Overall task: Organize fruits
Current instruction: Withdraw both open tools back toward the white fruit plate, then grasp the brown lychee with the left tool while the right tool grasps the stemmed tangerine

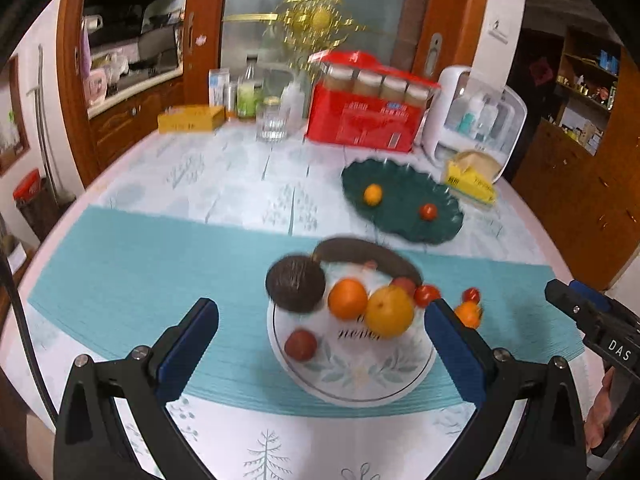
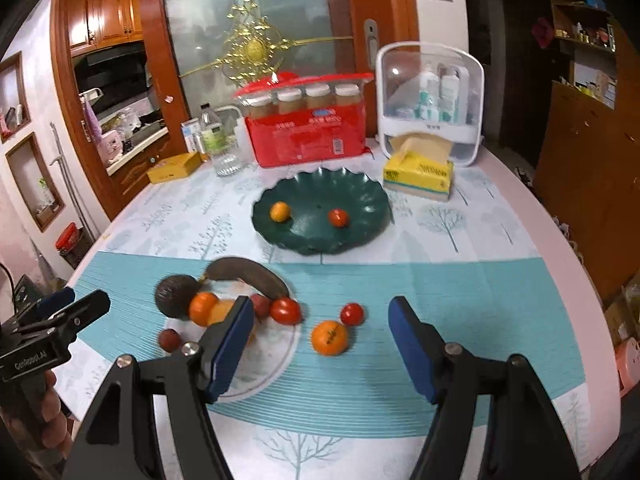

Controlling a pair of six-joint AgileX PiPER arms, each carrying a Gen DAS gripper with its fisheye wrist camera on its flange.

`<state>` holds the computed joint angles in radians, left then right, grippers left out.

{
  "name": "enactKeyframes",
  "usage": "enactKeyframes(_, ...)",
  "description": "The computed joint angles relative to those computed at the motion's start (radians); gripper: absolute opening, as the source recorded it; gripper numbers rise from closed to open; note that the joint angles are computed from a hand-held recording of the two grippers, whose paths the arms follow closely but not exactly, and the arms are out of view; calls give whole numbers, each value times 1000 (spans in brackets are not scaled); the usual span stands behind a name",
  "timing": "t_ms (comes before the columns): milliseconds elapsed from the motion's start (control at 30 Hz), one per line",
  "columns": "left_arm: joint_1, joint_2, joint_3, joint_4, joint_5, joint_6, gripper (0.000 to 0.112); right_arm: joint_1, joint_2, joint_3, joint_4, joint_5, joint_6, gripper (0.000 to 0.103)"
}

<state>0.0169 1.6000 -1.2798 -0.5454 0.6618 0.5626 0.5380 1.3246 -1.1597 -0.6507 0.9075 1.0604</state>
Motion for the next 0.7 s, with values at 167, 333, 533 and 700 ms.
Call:
enactKeyframes(167,-7,82,54,-16,-60,36,100,-54,29,115,29,-113,18,70)
enactKeyframes(333,-20,153,73,-9,-141,42,96,-111,89,170,47,-212,11,70)
enactKeyframes(533,9,242,15,-86,-118,68,78,-152,159,178,55,-278,-5,70)
enactKeyframes(700,12,295,-29,-99,-87,72,58,-171,203,174,57,-321,-15,69)
